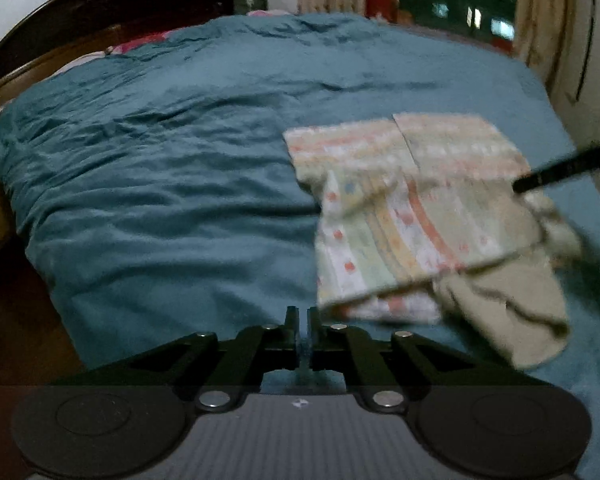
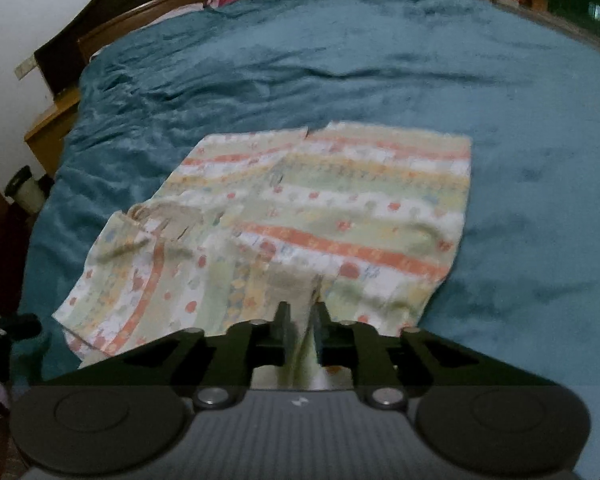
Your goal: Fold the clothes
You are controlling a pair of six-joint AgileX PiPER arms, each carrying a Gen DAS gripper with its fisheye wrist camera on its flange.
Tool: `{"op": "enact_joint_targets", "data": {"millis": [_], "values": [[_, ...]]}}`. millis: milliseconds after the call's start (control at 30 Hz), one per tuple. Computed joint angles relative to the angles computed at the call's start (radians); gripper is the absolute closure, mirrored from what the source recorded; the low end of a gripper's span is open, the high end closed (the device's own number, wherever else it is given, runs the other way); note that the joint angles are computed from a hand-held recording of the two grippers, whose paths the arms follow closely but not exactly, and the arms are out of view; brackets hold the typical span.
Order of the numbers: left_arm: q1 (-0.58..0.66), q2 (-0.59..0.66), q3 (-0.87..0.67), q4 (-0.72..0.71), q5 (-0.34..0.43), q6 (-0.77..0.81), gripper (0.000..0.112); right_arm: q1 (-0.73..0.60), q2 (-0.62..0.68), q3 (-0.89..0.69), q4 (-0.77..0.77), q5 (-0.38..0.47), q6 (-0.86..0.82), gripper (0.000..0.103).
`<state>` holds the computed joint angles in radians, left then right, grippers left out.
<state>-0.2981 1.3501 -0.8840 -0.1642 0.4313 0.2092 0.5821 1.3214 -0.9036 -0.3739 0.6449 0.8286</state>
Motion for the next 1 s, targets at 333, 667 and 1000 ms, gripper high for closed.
{"op": "enact_joint_targets", "data": {"millis": [333, 667, 1000], "values": [[0.008, 0.258, -0.317, -0.172, 0.045, -0.05, 0.078, -0.001, 0.024, -0.026, 0.01, -0.03, -0.061, 0.08], [0.036, 0.596, -0.74, -0.189, 0.287, -0.217, 0.072, 0.0, 0.034, -0.014, 0.064, -0.074, -0.142, 0.073], [0.018, 0.622, -0.722, -0.041, 0.196, -0.273, 0.112, 0.0, 0.057, -0.001, 0.077, -0.1, -0.204, 0.07]]}}
